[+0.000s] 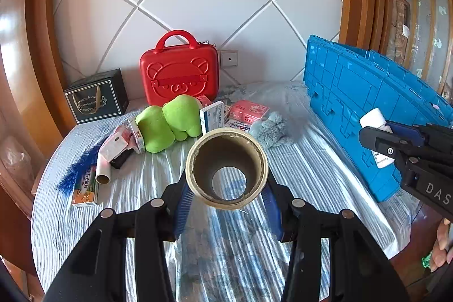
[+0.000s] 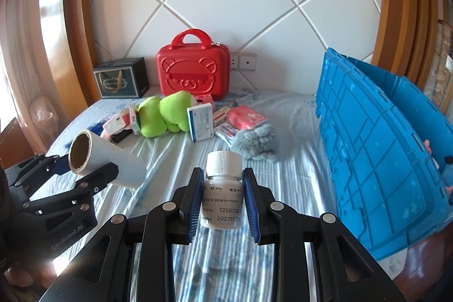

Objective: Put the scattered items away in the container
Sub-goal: 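Carry the lint roller and pill bottle into the blue crate and open both tools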

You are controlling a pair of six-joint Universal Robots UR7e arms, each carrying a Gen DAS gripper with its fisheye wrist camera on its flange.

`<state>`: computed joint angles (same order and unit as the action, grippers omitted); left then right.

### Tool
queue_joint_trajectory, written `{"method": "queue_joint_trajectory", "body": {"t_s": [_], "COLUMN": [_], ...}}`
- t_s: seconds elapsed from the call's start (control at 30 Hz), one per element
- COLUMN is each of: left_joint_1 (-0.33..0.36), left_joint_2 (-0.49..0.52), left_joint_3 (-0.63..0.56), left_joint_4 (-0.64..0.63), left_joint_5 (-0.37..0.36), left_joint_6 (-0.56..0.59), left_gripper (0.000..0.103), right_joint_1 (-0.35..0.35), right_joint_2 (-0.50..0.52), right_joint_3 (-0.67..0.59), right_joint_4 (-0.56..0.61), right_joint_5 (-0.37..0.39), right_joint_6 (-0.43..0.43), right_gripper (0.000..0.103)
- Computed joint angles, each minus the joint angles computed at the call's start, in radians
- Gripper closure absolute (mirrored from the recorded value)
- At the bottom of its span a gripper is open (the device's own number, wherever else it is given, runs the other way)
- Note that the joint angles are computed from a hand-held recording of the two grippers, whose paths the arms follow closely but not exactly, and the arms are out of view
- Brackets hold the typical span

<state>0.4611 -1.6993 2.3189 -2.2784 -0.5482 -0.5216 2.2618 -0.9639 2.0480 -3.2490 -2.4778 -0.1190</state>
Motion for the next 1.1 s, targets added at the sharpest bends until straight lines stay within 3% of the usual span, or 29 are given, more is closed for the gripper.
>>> {"method": "queue_joint_trajectory", "body": {"t_s": [0.27, 0.5, 0.63, 0.83, 1.1], "left_joint_1": [-0.056, -0.102, -0.144, -0.193, -0.196], "left_joint_2": [0.093, 0.363, 0.567, 0.842, 1.082], "left_joint_3": [-0.032, -0.14, -0.269, -0.521, -0.801], "left_joint_4": [-0.024, -0.223, -0.346, -0.433, -0.302], "left_joint_5": [0.048, 0.114, 0.153, 0.166, 0.089], "left_joint_6": [-0.041, -0.015, 0.009, 0.06, 0.038], "left_gripper": [0.058, 0.058, 0.058, 0.058, 0.058], "right_joint_1": [-0.024, -0.119, -0.211, -0.4, -0.626], "right_joint_2": [-0.103, -0.319, -0.491, -0.72, -0.836], "right_joint_3": [0.042, 0.113, 0.147, 0.144, 0.105], "right_joint_4": [-0.068, -0.146, -0.137, 0.018, 0.163], "right_joint_5": [0.025, 0.103, 0.176, 0.3, 0.44], "right_joint_6": [-0.073, -0.259, -0.396, -0.508, -0.58], "right_gripper": [0.075, 0.075, 0.075, 0.075, 0.075]}}
